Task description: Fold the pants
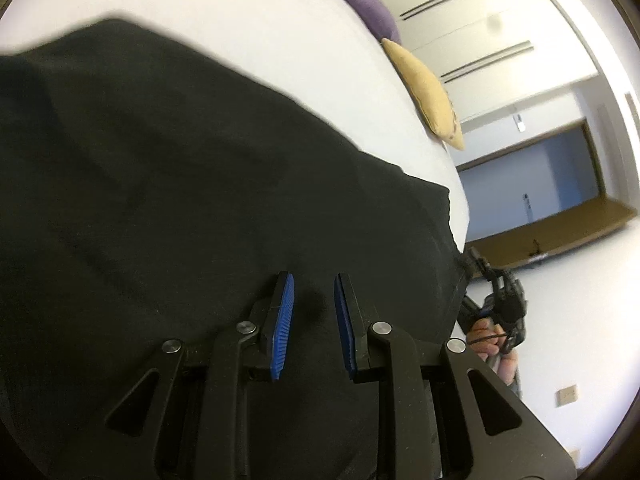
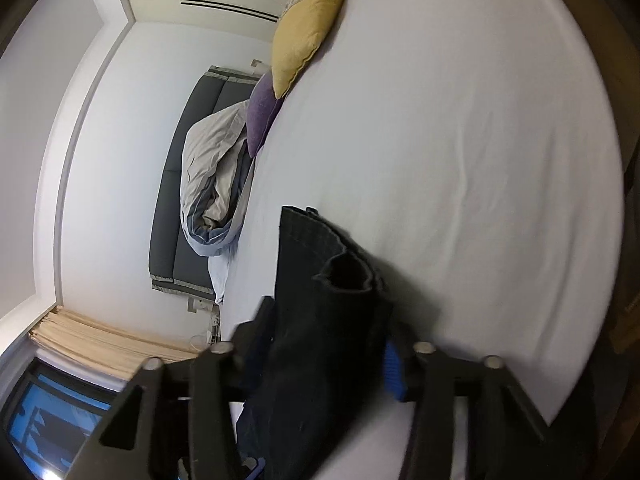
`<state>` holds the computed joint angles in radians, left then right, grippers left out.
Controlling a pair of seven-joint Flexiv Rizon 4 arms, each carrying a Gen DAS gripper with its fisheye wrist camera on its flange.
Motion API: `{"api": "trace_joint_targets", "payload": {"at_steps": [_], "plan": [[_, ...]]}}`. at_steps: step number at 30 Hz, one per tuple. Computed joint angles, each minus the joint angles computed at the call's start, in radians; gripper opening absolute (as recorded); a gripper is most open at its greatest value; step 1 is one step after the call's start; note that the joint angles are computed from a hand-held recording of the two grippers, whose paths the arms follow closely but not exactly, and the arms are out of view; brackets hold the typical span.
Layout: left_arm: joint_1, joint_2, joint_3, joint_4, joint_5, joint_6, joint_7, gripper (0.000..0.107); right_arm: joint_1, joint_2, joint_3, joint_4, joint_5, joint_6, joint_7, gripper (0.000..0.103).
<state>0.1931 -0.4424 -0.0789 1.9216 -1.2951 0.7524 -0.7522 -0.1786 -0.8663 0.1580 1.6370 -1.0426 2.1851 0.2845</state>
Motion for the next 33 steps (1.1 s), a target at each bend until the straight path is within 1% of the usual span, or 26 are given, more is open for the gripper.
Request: {"api": "trace_joint_targets", "payload": {"at_steps": [2,3,4,7,9,12,18,20,22,25,26,28,29,31,32,33], "plan": [[0.024,-0.017,-0.004,-0.009,-0.032,-0.044,-0.029,0.020,-0.001,-0.008,0.001,0.000,0.006,-0.009,0.014,0.015],[0.030,-0.023,-0.002,-0.013,-0.028,-0.059,-0.046,0.019,0.006,-0.006,-0.003,0.010,0.029,-0.003,0.001,0.012],[0.031,-0.022,-0.001,-0.011,-0.028,-0.063,-0.039,0.019,0.015,0.000,-0.010,0.022,0.054,-0.001,-0.019,0.011],[0.011,-0.018,0.000,-0.004,-0.023,-0.019,-0.004,0.018,0.027,0.015,-0.011,0.052,0.105,-0.004,-0.067,0.010],[0.000,-0.019,-0.005,-0.007,-0.024,0.000,-0.002,0.018,0.022,0.022,0.000,0.061,0.112,-0.020,-0.083,0.010],[0.003,-0.025,-0.012,-0.009,-0.040,-0.007,-0.001,0.018,0.008,0.027,0.021,0.064,0.109,-0.048,-0.102,0.010],[0.014,-0.011,-0.001,0.010,-0.053,-0.025,0.036,0.018,-0.013,0.042,0.057,0.084,0.132,-0.090,-0.162,0.009],[0.030,0.001,0.011,0.022,-0.047,-0.050,0.044,0.018,-0.015,0.047,0.068,0.090,0.148,-0.105,-0.182,0.009],[0.029,-0.001,0.014,0.023,-0.048,-0.048,0.040,0.014,-0.011,0.061,0.074,0.098,0.169,-0.132,-0.209,0.009],[0.026,-0.009,0.012,0.018,-0.054,-0.045,0.023,0.008,-0.003,0.088,0.084,0.109,0.204,-0.189,-0.251,0.009],[0.028,-0.011,0.012,0.017,-0.052,-0.048,0.017,0.007,0.006,0.101,0.081,0.113,0.218,-0.212,-0.266,0.009],[0.035,-0.015,0.011,0.015,-0.058,-0.060,0.014,0.007,0.032,0.140,0.068,0.119,0.231,-0.278,-0.304,0.009],[0.036,-0.015,0.011,0.016,-0.059,-0.062,0.017,0.007,0.050,0.165,0.062,0.116,0.221,-0.327,-0.332,0.009],[0.038,-0.015,0.012,0.018,-0.065,-0.064,0.023,0.007,0.085,0.208,0.065,0.090,0.155,-0.433,-0.417,0.009],[0.040,-0.016,0.012,0.019,-0.068,-0.068,0.026,0.007,0.091,0.222,0.093,0.074,0.125,-0.487,-0.488,0.009],[0.042,-0.016,0.012,0.019,-0.072,-0.072,0.028,0.006,0.097,0.230,0.155,0.047,0.096,-0.568,-0.624,0.010]]}}
